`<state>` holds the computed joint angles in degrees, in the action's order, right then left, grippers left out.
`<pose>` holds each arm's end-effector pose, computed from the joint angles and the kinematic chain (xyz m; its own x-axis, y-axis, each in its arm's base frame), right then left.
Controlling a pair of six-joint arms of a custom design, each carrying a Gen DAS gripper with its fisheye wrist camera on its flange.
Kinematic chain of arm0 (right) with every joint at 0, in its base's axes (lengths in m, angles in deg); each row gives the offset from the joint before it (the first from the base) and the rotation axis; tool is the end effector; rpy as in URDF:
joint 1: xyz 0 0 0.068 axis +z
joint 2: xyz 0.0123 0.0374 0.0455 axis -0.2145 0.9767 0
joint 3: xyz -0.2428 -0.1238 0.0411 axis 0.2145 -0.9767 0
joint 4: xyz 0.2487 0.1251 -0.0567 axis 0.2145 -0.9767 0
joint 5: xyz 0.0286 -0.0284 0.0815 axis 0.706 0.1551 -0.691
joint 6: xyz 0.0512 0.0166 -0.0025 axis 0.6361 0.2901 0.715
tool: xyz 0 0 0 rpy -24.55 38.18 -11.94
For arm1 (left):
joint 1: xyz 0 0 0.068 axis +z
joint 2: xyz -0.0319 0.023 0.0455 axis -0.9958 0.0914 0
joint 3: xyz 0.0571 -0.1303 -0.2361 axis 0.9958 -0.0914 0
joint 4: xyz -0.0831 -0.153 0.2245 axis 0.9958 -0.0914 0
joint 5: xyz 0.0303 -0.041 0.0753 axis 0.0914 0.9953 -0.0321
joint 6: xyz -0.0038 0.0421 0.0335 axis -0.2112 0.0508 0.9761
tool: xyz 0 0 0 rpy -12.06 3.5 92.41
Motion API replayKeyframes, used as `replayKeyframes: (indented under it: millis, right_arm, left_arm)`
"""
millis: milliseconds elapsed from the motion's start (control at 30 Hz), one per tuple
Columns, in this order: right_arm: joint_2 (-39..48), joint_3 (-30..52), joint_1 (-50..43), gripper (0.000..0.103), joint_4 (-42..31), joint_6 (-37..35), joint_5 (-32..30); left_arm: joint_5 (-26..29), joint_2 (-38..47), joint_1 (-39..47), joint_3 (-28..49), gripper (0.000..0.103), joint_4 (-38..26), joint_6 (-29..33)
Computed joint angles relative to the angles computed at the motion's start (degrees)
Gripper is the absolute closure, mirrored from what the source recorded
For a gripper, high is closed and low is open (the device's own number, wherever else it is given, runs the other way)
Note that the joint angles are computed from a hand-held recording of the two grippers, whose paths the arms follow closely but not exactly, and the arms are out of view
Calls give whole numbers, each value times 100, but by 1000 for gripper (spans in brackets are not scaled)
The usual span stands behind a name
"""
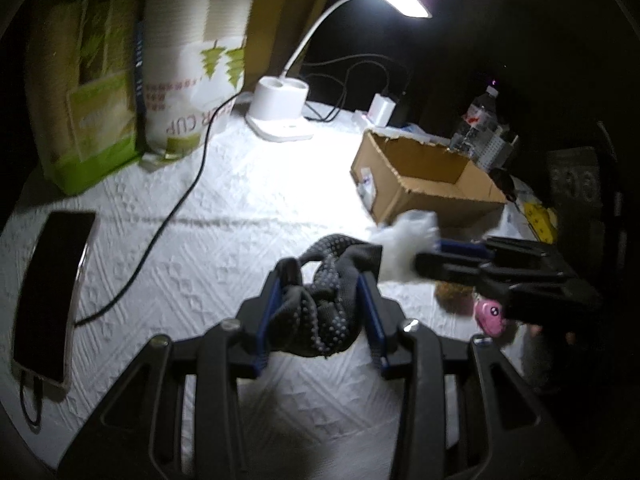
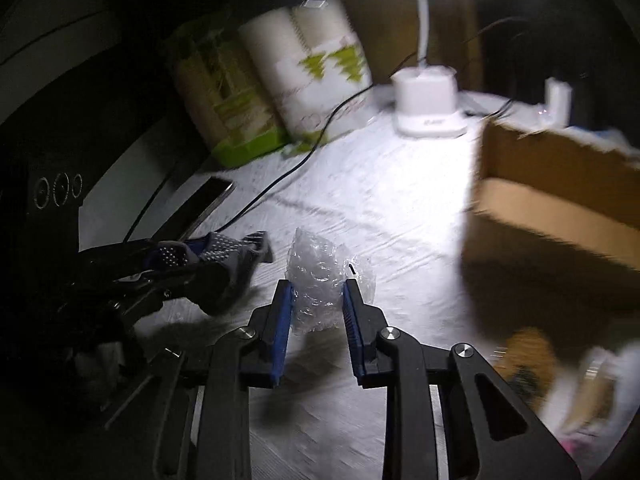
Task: Organize soft objects
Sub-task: 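Grasp the clear bubble wrap with the right tool, then carry glove and bubble wrap into the box and open both tools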
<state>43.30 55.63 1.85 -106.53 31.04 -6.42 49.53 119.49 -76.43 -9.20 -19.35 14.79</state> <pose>0.1961 0.0592 0.2461 -0.7873 0.0064 -0.6165 -0.2470 0.9129 0.3249 0.2034 0.0079 0.2340 -0.7192 0.2046 -0.6640 0.4991 0.8170 -0.2888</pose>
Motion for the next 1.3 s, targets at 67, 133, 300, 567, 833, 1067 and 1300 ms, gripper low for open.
replayKeyframes:
  millis: [67,133,300,567,833,1067,1300]
  right_arm:
    - [-354,31,-331,76,-297,-181,-92]
    - [-637,90,-723,76,-570,-409,-257]
    - [-1108,231,-1834,76,-1135,-1004,-779]
    - [-1159,664,-4414,76,-2129,-2653,-2238]
    - [-255,1276,-6265,76,-2479,-3989,-3046]
    - [481,1411,-6532,76,-2066,-4127,-2997]
    - [1214,1456,-6564,76,-1594,-4155,-2791]
  left_arm:
    - [-137,-141,-278,46,63,64,-206]
    - [-257,-261,-577,102,63,128,-412]
    - [-768,-421,-1541,264,63,415,-1093]
    - [-1690,-98,-3109,605,63,892,-1952]
    - [-2331,789,-4133,1213,63,1458,-2484]
    - [-2599,1652,-4662,1752,63,1820,-2736]
    - [-2793,2606,-4997,2246,63,2021,-2874]
